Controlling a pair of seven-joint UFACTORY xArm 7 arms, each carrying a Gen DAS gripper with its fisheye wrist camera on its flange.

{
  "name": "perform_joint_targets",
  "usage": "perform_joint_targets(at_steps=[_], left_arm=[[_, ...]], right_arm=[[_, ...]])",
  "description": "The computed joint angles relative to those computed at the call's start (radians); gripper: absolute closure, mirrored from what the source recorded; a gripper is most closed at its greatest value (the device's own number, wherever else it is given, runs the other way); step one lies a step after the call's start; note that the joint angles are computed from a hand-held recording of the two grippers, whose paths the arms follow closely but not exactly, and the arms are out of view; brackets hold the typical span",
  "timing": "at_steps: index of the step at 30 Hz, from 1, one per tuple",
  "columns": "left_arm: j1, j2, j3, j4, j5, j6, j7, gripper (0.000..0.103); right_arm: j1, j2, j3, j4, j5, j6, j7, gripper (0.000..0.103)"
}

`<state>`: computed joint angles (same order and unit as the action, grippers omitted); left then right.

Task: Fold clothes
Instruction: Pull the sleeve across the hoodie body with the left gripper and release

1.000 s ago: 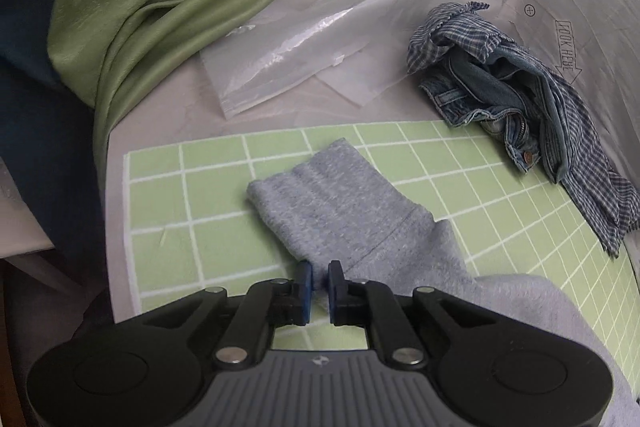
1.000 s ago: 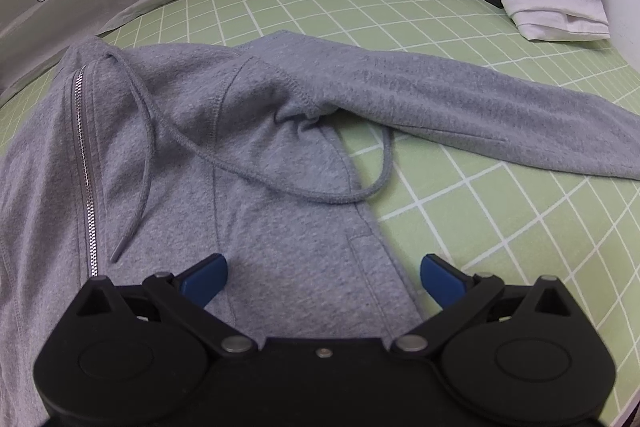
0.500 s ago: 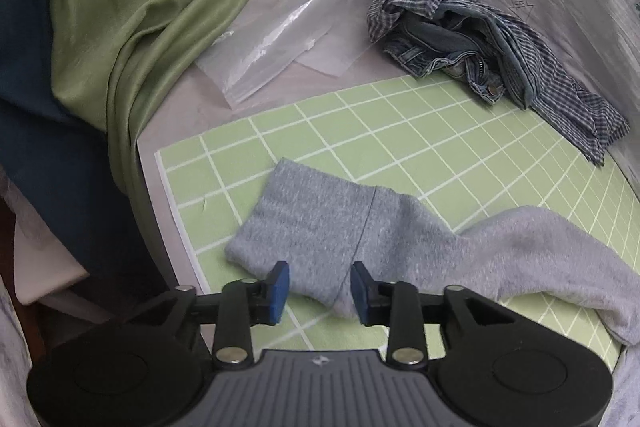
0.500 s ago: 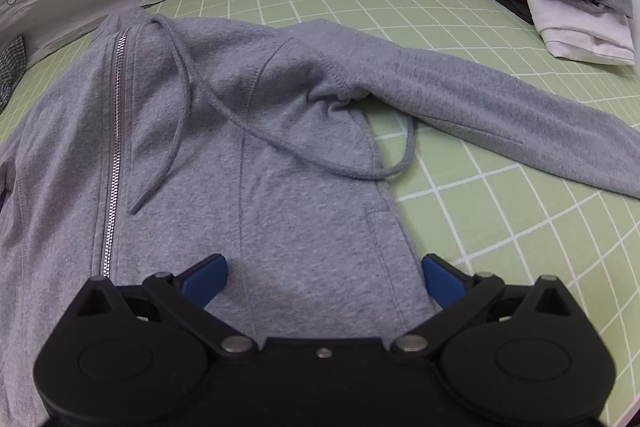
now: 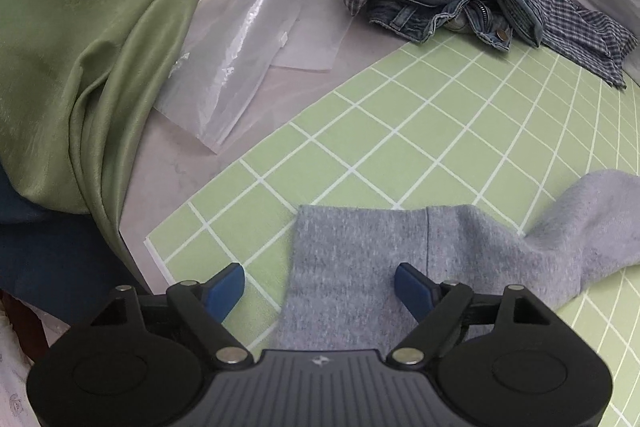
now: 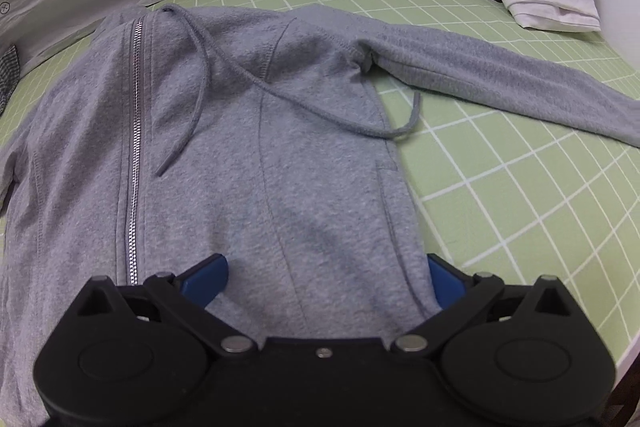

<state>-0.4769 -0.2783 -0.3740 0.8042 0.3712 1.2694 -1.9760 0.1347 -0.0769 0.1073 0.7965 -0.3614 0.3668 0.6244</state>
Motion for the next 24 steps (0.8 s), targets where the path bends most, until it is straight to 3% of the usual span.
perform_joint_targets(at_steps=[4, 11, 14, 16, 18, 20, 24], left_arm=[[0.002, -0.032, 0.0, -0.04, 0.011, -0.064, -0.002, 0.019], [0.005, -0.046, -0.022, -0.062, 0.048, -0.096, 0.013, 0.025], [0.005, -0.039, -0.039, -0.053, 0.074, -0.085, -0.002, 0.041], [0.002, -0.022, -0.046, -0.038, 0.094, -0.073, -0.007, 0.047], [-0.005, -0.008, -0.045, -0.026, 0.118, -0.078, 0.008, 0.068], [-0.011, 0.014, -0.043, -0.009, 0.145, -0.084, 0.038, 0.082], [-0.026, 0.031, -0.03, 0.005, 0.161, -0.083, 0.051, 0.093]], right_arm=[[-0.004, -0.028, 0.024, -0.021, -0.071, 0.016, 0.106, 0.0], [-0.002, -0.022, 0.026, -0.008, -0.116, 0.03, 0.148, 0.0], [0.0, -0.022, 0.024, -0.01, -0.111, 0.028, 0.151, 0.0], [0.0, -0.022, 0.026, -0.009, -0.124, 0.031, 0.166, 0.0], [-0.001, -0.024, 0.03, -0.011, -0.144, 0.031, 0.189, 0.0], [-0.001, -0.026, 0.031, -0.013, -0.157, 0.031, 0.205, 0.0], [-0.001, -0.028, 0.03, -0.015, -0.163, 0.028, 0.212, 0.0]])
